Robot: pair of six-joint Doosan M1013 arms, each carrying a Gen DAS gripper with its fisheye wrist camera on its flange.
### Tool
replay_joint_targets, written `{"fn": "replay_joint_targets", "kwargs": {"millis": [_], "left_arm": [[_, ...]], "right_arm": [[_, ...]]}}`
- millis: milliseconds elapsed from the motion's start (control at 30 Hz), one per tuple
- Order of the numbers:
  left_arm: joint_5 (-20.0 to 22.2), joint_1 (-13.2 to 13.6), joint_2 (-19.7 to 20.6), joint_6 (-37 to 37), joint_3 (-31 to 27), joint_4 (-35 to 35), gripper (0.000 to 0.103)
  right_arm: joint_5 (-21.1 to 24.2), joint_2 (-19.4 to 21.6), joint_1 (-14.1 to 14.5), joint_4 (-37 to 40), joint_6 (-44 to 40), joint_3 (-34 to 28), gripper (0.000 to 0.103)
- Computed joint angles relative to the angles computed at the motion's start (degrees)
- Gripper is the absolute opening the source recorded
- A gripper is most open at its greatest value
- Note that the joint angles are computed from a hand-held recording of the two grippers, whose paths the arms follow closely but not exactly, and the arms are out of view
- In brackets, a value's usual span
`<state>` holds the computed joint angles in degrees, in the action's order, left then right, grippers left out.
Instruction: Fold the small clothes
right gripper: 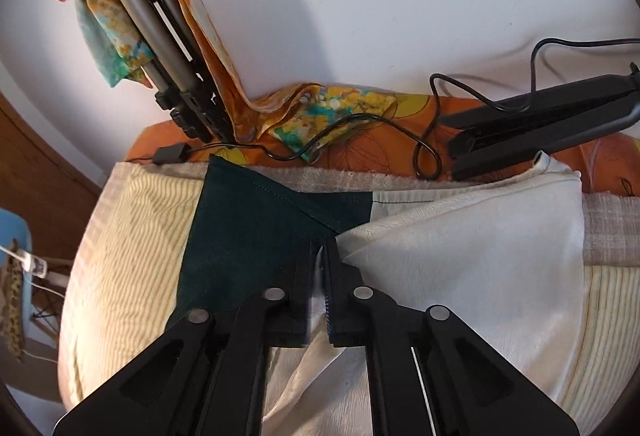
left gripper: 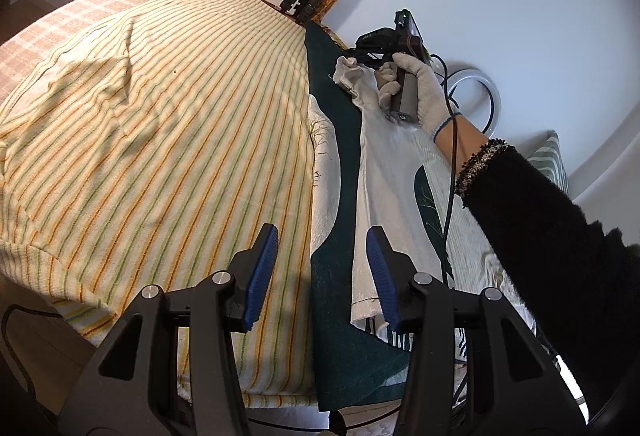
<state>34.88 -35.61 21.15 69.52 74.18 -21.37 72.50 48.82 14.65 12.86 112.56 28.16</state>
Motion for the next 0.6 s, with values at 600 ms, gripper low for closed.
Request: {"fn": "replay_joint_targets", "kwargs": {"millis": [600], "left_arm": [[0.7, -0.8, -1.7, -2.9, 0.8, 9.1, 0.046]], "right_arm": [[-11.2, -33.9, -0.5, 1.8, -2.8, 42.6, 0.043]]}}
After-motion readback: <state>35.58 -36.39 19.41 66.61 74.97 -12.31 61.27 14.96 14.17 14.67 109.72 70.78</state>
